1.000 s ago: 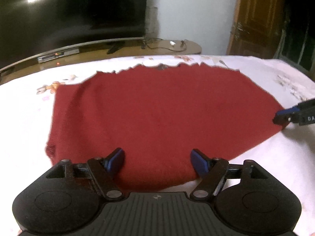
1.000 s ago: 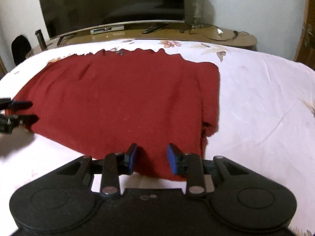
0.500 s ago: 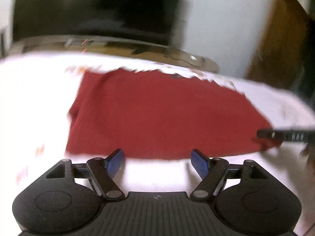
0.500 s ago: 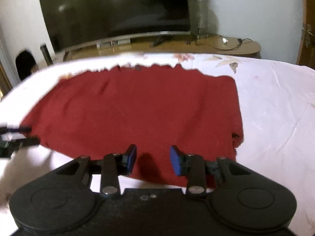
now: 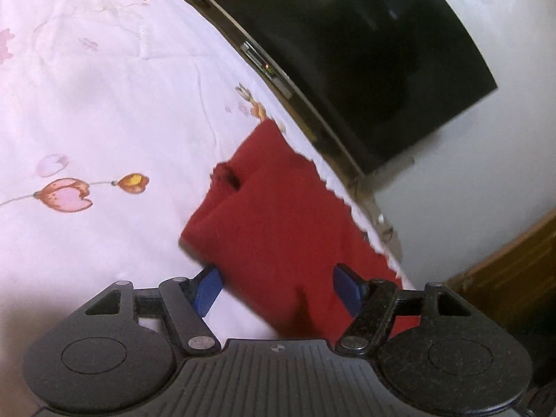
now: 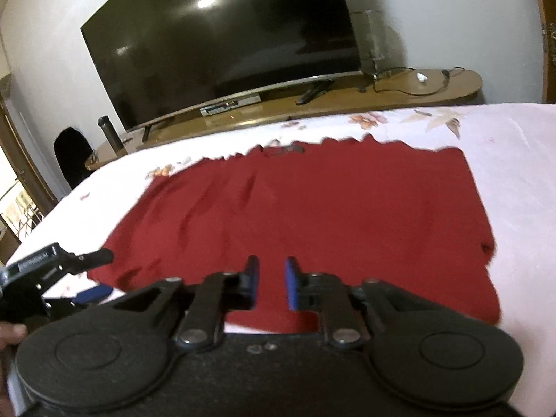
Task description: Fold small clothes
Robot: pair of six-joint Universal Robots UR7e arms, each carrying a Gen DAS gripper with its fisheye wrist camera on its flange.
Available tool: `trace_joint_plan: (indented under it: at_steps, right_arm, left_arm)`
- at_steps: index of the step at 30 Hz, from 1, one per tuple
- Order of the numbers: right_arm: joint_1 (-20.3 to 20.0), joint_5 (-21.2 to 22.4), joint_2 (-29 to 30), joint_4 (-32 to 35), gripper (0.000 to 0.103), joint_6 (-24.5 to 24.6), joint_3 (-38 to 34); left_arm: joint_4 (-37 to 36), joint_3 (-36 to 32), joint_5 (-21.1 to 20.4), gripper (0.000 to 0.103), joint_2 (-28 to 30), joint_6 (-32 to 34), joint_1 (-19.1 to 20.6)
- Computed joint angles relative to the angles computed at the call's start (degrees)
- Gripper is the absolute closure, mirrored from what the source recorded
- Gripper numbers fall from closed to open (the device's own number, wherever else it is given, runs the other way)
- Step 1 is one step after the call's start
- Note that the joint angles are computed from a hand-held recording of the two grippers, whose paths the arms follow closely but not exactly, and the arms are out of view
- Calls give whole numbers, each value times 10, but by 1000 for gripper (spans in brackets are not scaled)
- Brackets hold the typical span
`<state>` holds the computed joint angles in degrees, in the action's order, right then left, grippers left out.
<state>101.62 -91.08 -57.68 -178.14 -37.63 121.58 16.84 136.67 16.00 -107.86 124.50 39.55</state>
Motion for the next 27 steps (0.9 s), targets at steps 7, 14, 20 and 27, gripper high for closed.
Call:
trace_joint_plan:
  at_steps: [7, 14, 20, 27]
  right_arm:
    - [28, -4, 77, -1, 90, 32, -67]
    - [42, -79, 160, -48, 96, 0, -110]
    - [53, -98, 167, -124, 96, -95, -79]
    - [41, -85, 158, -122, 95, -62, -72]
  left_arm:
    - [-61, -16, 51, 92, -13, 25, 77]
    - [-132, -6, 91, 93, -45, 171, 101]
    - [-96, -14, 75, 93, -78, 248, 60]
    - [-40, -33, 77, 93, -54, 188, 67]
